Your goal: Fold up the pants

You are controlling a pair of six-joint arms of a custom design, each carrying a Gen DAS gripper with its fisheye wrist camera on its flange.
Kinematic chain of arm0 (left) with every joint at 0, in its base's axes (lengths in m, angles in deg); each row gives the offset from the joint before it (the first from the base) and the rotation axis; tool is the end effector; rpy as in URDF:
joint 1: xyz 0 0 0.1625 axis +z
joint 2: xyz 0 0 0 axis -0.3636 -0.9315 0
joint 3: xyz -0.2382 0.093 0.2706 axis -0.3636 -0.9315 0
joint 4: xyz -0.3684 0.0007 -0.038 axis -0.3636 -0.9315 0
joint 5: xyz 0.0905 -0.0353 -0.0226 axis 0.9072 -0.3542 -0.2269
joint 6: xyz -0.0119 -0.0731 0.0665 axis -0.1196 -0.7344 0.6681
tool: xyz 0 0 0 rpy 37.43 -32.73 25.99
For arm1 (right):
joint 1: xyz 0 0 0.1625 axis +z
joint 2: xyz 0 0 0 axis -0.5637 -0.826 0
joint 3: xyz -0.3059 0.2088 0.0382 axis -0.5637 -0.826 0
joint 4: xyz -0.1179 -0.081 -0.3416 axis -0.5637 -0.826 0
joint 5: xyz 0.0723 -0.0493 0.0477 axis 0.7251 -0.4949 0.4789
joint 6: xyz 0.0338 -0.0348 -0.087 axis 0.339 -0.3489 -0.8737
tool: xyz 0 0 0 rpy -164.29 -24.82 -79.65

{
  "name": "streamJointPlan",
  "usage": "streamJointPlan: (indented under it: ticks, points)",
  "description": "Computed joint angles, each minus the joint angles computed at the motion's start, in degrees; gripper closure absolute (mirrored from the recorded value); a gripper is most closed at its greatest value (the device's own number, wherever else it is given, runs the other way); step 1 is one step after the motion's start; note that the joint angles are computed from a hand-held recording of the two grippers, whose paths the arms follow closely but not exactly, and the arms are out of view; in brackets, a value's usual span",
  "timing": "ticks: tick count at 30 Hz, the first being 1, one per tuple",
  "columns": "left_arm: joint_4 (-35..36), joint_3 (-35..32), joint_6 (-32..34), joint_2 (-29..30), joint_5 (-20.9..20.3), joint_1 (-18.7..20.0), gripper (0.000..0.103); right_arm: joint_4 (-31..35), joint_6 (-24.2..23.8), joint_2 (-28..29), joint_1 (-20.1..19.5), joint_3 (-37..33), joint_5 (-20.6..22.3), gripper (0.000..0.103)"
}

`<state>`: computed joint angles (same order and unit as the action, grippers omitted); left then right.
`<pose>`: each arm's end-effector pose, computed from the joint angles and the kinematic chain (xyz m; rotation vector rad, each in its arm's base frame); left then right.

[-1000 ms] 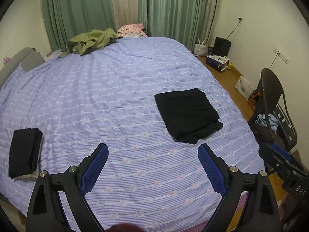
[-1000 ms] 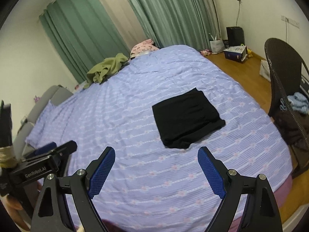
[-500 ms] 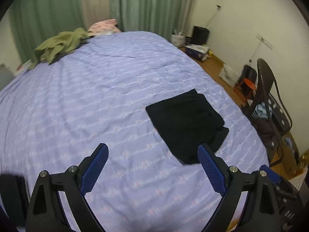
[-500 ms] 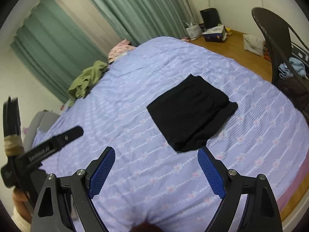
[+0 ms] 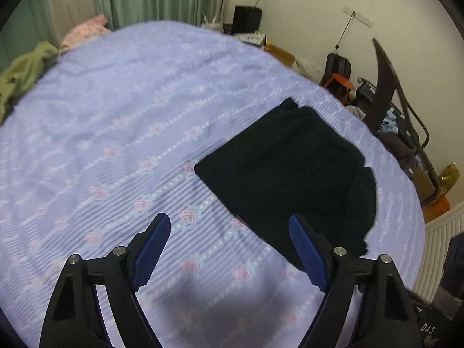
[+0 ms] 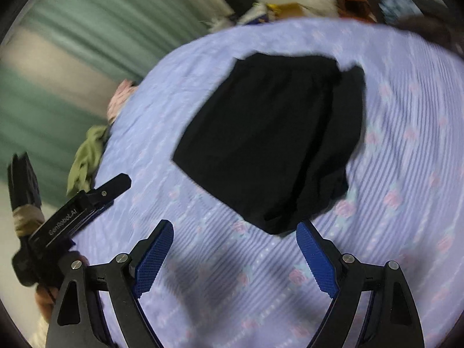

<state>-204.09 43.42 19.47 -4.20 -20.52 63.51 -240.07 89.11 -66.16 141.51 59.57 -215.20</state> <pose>-0.3062 -0.5166 0.1117 0.9730 2.5278 -0.2434 0.1629 -0.2954 0.1854 -0.8158 -2.4419 1.2258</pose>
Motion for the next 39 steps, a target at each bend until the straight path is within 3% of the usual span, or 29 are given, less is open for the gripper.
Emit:
streamJointPlan:
  ticks: [7, 11, 20, 24, 25, 26, 27, 29, 30, 32, 34, 39]
  points:
    - [-1.05, -5.63, -0.68, 7.22, -8.64, 6.34, 0.028, -12.97, 3.53, 9.46, -6.28, 1.64, 3.65, 0.018]
    - [-2.18, -8.12, -2.46, 10.28, -10.8, 7.92, 0.034, -17.47, 3.71, 13.22, -7.99, 1.65, 5.33, 0.018]
    - [-2.53, -14.77, -8.07, 16.62, -14.39, 11.58, 0.034, -27.5, 2.04, 16.55, -13.19, 1.72, 8.73, 0.023]
    - [-3.92, -16.75, -9.65, 18.33, -18.05, 12.67, 0.034, -26.77, 1.68, 16.82, -13.2, 0.31, 8.0, 0.029]
    - [-3.89, -17.26, -10.02, 18.67, -19.04, 12.82, 0.035, -26.19, 1.45, 16.64, -13.17, 0.13, 7.76, 0.035]
    - [-3.87, -17.53, -10.33, 18.83, -19.33, 12.77, 0.044, -24.98, 1.12, 16.13, -13.06, -0.01, 7.43, 0.045]
    - [-3.44, -17.96, -10.39, 19.05, -19.51, 12.54, 0.061, -24.87, 0.87, 16.13, -12.97, 0.16, 7.15, 0.049]
    - [-3.07, -18.2, -9.69, 18.97, -21.09, 12.43, 0.083, -23.53, -0.29, 15.13, -13.14, 0.57, 7.18, 0.063]
    - [-3.25, -17.72, -9.61, 18.51, -20.97, 12.1, 0.087, -23.28, -0.66, 14.45, -13.32, 1.07, 7.54, 0.068]
    - [-4.1, -16.82, -8.95, 17.48, -20.84, 11.28, 0.09, -22.13, -1.22, 12.71, -13.38, 1.58, 8.28, 0.08]
    - [-3.6, -16.58, -8.05, 16.36, -19.0, 9.62, 0.091, -19.0, -1.16, 10.12, -11.69, 1.01, 6.89, 0.085]
    - [-0.74, -16.14, -5.38, 13.13, -15.0, 5.36, 0.092, -5.08, -0.12, 2.19, -2.89, -2.62, -2.7, 0.087]
